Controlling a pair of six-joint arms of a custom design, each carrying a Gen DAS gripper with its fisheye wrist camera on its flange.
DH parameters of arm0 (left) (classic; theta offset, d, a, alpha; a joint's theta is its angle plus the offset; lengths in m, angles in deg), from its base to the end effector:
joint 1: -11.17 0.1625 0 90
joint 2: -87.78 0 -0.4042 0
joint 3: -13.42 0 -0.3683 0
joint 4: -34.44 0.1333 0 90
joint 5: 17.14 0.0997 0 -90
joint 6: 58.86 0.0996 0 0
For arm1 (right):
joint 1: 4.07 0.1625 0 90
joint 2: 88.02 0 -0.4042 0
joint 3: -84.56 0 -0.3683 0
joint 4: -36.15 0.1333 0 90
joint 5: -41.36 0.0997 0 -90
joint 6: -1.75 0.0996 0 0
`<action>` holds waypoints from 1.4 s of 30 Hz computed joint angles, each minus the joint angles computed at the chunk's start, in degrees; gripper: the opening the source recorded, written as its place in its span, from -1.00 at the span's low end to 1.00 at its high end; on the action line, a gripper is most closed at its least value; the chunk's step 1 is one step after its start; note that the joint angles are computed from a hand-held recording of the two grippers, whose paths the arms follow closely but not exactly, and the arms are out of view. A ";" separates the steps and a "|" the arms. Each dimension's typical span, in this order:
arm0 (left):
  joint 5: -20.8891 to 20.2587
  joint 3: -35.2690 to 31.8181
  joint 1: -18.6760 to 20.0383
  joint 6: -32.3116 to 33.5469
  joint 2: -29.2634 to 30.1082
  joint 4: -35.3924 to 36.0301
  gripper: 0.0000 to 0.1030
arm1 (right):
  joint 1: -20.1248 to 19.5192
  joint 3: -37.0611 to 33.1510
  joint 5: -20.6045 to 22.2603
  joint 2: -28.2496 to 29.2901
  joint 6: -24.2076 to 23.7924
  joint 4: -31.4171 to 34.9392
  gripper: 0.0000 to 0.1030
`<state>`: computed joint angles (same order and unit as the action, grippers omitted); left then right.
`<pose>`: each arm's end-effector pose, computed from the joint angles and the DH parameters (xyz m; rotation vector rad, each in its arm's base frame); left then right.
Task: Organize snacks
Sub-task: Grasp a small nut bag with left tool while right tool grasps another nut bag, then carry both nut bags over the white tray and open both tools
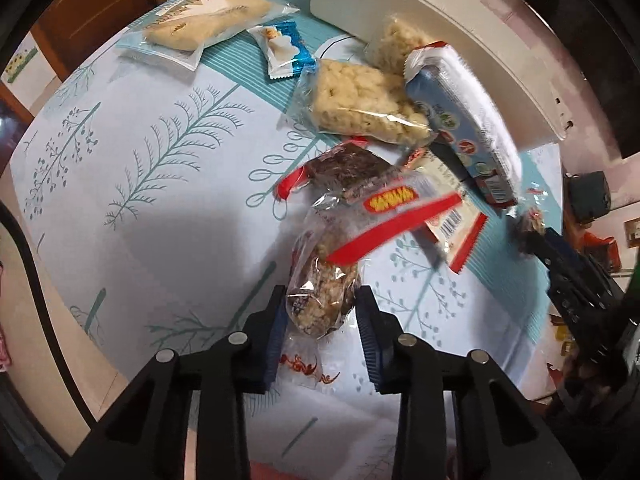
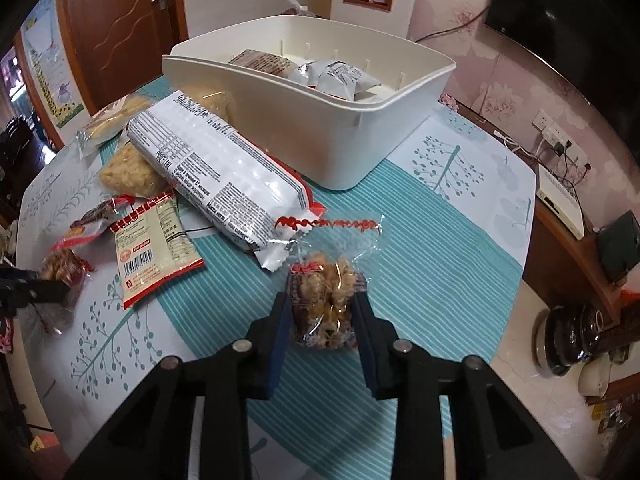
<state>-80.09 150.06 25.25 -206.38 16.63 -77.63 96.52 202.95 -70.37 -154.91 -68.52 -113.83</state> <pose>-0.2425 -0.2450 0.0770 -1.2452 2.1284 -0.9102 0.1867 -0.4739 0.1692 1.7466 -2.1101 -0.0854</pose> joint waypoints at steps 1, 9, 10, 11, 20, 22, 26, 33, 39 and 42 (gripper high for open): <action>-0.68 -0.31 -0.60 -0.54 0.21 0.81 -0.36 | 0.06 -0.06 -0.01 0.12 -0.28 -0.06 -0.38; -2.81 -1.14 -4.31 -5.69 -1.67 5.54 -0.36 | 0.41 -0.36 0.07 2.14 -0.81 -3.17 -0.10; -3.16 -1.94 -5.18 -6.85 -2.14 6.83 -0.36 | 0.53 -0.50 0.08 2.41 -0.75 -3.31 -0.09; -3.09 -2.21 -5.55 -7.51 -2.34 7.33 -0.36 | 0.58 -0.68 0.09 2.64 -0.68 -3.34 -0.09; -3.35 -7.27 -8.12 -9.61 -2.91 16.46 -0.36 | 1.30 -3.77 -1.06 4.76 6.59 0.91 0.05; -3.75 -8.11 -8.07 -9.74 -3.21 17.95 -0.36 | 1.25 -3.72 -0.92 5.01 6.84 0.16 0.11; -3.14 -9.37 -9.19 -11.30 -4.34 21.40 -0.36 | 1.06 -3.97 -0.70 5.64 8.21 -0.64 0.20; -1.99 -11.18 -9.94 -10.19 -6.80 27.31 -0.36 | 0.80 -4.53 -0.96 5.50 12.49 1.16 0.20; -0.85 -10.31 -9.67 -5.99 -11.18 29.27 -0.36 | 0.75 -4.41 -1.44 5.26 17.62 1.57 0.16; -0.15 -9.66 -9.55 -2.95 -14.13 30.48 -0.36 | 1.28 -3.75 -1.95 4.94 19.02 1.42 -0.03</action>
